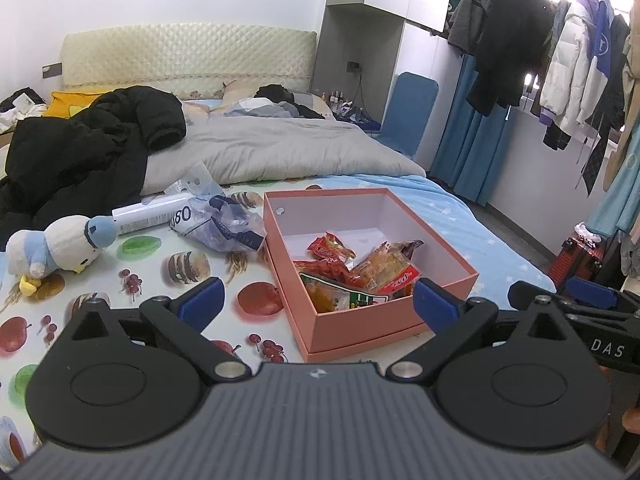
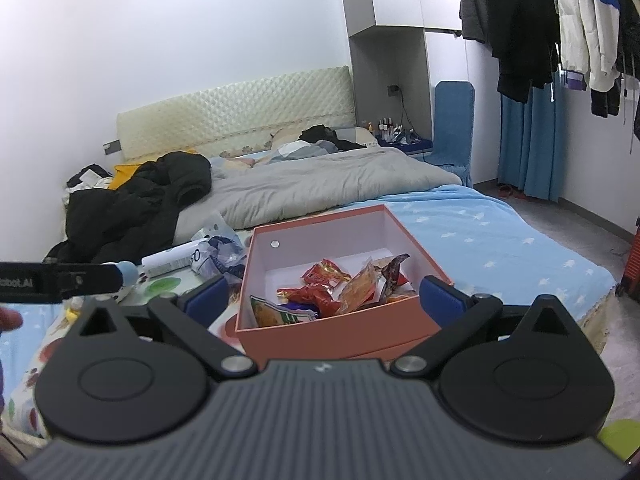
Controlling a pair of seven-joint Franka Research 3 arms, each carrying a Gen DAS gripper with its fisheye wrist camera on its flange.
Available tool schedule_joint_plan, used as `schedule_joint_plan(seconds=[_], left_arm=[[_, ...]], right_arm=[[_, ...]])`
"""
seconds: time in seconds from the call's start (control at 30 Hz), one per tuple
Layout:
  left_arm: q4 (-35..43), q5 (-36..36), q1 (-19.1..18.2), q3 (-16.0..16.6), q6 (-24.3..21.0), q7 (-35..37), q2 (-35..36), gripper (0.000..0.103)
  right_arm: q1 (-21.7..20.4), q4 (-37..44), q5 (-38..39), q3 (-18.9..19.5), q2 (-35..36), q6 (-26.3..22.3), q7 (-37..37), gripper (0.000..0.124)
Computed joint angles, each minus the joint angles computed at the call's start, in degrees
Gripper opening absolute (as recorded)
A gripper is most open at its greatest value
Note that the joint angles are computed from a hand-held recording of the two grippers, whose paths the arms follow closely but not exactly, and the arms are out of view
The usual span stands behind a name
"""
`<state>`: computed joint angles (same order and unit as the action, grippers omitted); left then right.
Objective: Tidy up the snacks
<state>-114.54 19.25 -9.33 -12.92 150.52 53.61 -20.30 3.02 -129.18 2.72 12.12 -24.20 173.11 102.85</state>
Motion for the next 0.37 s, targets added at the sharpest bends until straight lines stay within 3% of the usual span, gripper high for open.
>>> schedule_joint_plan(seconds=[0.37], left_arm=[[0.3,-0.2,-0.3,0.1,0.0,0.3,0.6,0.102]], right_arm=[[-1.5,-0.1,-1.0,0.9,0.3,0.2,1.2,0.103]])
